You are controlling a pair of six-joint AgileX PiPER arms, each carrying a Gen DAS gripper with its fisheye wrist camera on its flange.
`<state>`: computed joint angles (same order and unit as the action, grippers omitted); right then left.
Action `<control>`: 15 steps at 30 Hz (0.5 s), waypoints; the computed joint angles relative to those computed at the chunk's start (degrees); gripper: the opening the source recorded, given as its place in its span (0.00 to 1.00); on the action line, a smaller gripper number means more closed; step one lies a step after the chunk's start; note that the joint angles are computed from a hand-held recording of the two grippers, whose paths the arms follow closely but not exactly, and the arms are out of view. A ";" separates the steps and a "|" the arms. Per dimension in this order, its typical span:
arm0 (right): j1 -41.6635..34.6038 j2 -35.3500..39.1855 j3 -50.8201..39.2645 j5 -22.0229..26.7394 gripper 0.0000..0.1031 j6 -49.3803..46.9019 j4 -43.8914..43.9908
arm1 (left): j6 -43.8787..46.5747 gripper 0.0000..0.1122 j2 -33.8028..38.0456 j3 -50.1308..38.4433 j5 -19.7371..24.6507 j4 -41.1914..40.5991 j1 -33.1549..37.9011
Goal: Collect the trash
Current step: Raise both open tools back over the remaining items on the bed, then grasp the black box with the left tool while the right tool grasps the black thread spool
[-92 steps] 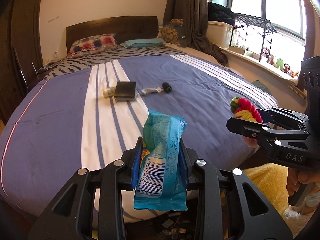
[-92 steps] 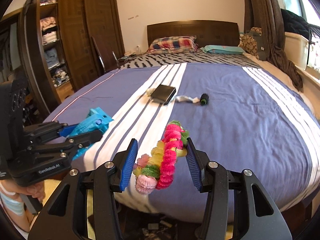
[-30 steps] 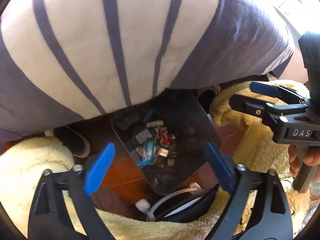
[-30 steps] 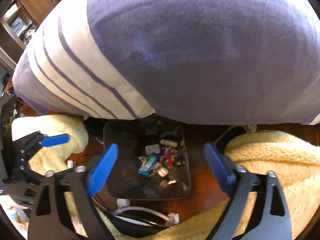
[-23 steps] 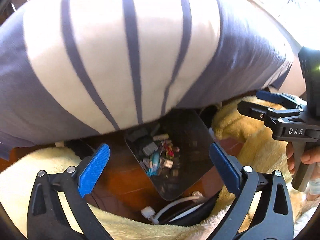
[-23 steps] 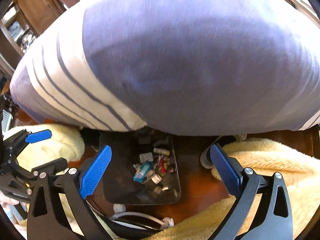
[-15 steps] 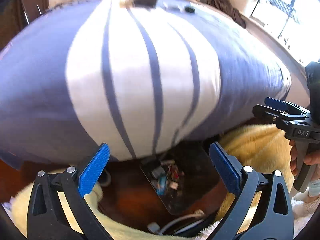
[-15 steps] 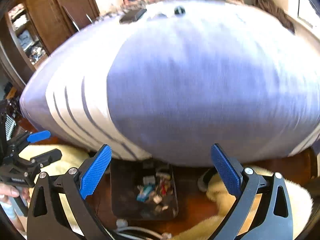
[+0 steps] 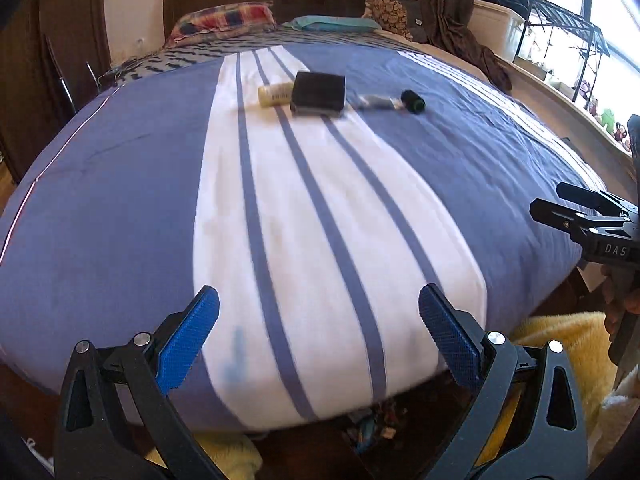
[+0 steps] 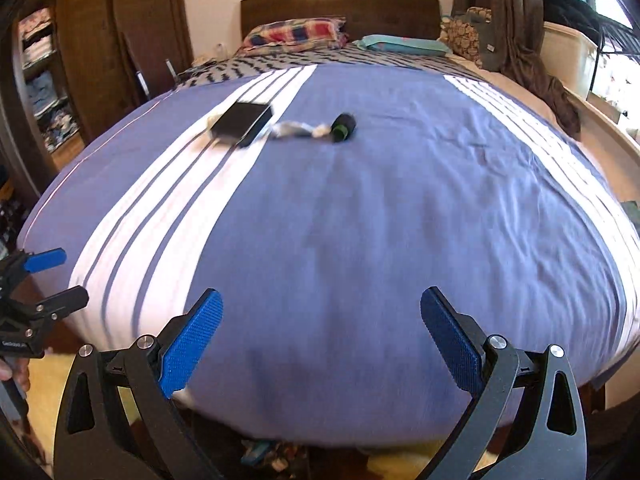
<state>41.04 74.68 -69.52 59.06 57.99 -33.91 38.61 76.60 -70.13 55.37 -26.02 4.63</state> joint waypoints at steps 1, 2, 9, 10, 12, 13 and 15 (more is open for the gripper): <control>-1.49 0.64 -0.90 -0.76 0.96 -1.43 0.87 | -1.34 0.85 2.26 -2.51 -0.17 0.38 -1.18; -3.82 1.65 -2.39 -1.72 0.96 -3.88 2.57 | -2.17 0.85 3.50 -3.89 -0.41 0.72 -1.87; -15.03 11.92 -13.99 -5.06 0.96 -14.80 8.78 | -11.43 0.85 18.64 -21.71 -1.43 6.40 -8.88; -16.81 14.53 -16.86 -4.96 0.96 -16.22 9.66 | -12.96 0.85 20.99 -24.88 -1.70 8.19 -10.11; -19.09 17.88 -20.57 -5.38 0.96 -18.67 11.88 | -14.06 0.85 24.80 -30.30 -1.05 9.48 -11.36; -19.80 19.04 -21.80 -5.45 0.96 -19.58 12.78 | -14.92 0.85 27.23 -33.75 -0.23 10.23 -12.02; -21.71 22.46 -26.01 -5.04 0.94 -22.10 14.89 | -16.27 0.85 31.02 -39.10 0.97 11.56 -13.10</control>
